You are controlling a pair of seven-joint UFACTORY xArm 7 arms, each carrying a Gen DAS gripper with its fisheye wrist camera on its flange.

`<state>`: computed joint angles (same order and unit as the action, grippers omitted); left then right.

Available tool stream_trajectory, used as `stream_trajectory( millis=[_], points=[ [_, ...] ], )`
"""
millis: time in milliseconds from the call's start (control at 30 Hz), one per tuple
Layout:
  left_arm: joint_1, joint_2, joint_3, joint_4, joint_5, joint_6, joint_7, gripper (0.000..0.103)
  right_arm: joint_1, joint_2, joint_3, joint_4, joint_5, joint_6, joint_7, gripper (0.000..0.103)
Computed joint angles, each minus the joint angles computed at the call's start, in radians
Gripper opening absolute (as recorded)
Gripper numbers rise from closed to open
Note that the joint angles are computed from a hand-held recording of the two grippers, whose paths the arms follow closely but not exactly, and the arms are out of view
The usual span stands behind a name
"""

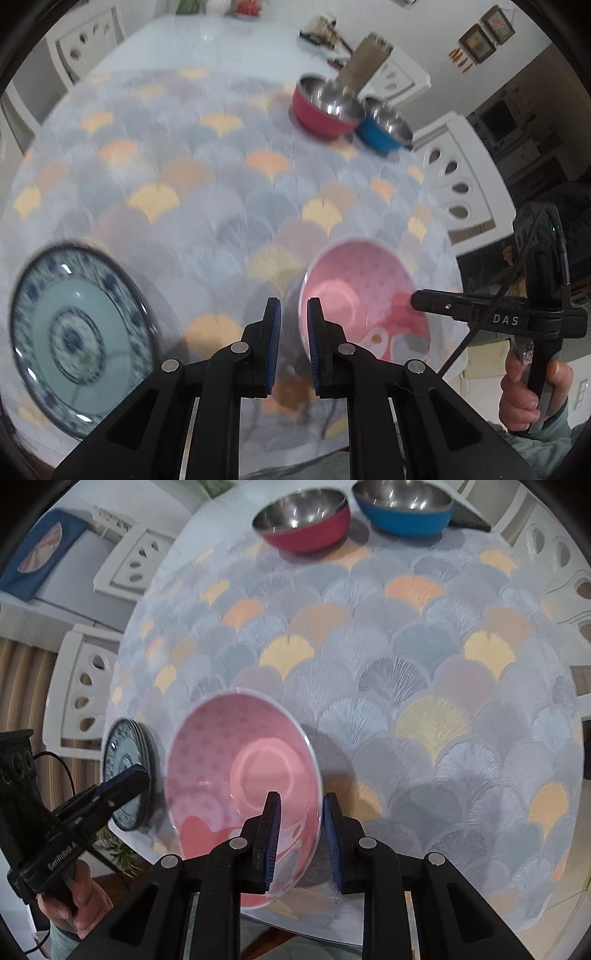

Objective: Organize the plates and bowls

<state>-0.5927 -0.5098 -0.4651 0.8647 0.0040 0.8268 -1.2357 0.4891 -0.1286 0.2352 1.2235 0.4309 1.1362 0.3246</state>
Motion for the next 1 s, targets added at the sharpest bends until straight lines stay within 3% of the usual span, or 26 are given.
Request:
stream_trajectory(
  millis=[167,267,367,400,467,667,800,1000],
  points=[
    [0.062,0.043,0.010,0.095,0.096,-0.014,0.064,0.011,-0.010,-0.018,-0.007,0.023,0.004,-0.119,-0.002,0.028],
    [0.101,0.118,0.023,0.177,0.147,-0.033,0.111,0.016,-0.017,0.020,-0.015,0.075,0.011,-0.160,-0.008,0.030],
    [0.114,0.178,0.057,0.228,0.151,-0.065,0.142,0.040,-0.024,0.086,-0.014,0.150,0.001,-0.204,0.004,0.037],
    [0.116,0.200,0.073,0.240,0.142,-0.088,0.157,0.053,-0.026,0.102,-0.013,0.166,-0.004,-0.219,0.012,0.040],
    [0.125,0.242,0.097,0.256,0.137,-0.138,0.171,0.062,-0.031,0.131,-0.014,0.192,-0.003,-0.253,0.022,0.054],
    [0.136,0.397,0.165,0.336,0.103,-0.196,0.230,0.060,-0.043,0.290,-0.024,0.337,-0.103,-0.297,0.108,0.054],
    [0.136,0.503,0.211,0.380,0.035,-0.237,0.293,0.052,-0.047,0.389,-0.033,0.403,-0.147,-0.298,0.184,0.054],
    [0.137,0.620,0.243,0.433,-0.041,-0.269,0.361,0.045,-0.061,0.487,-0.023,0.458,-0.147,-0.310,0.197,0.053]
  ],
)
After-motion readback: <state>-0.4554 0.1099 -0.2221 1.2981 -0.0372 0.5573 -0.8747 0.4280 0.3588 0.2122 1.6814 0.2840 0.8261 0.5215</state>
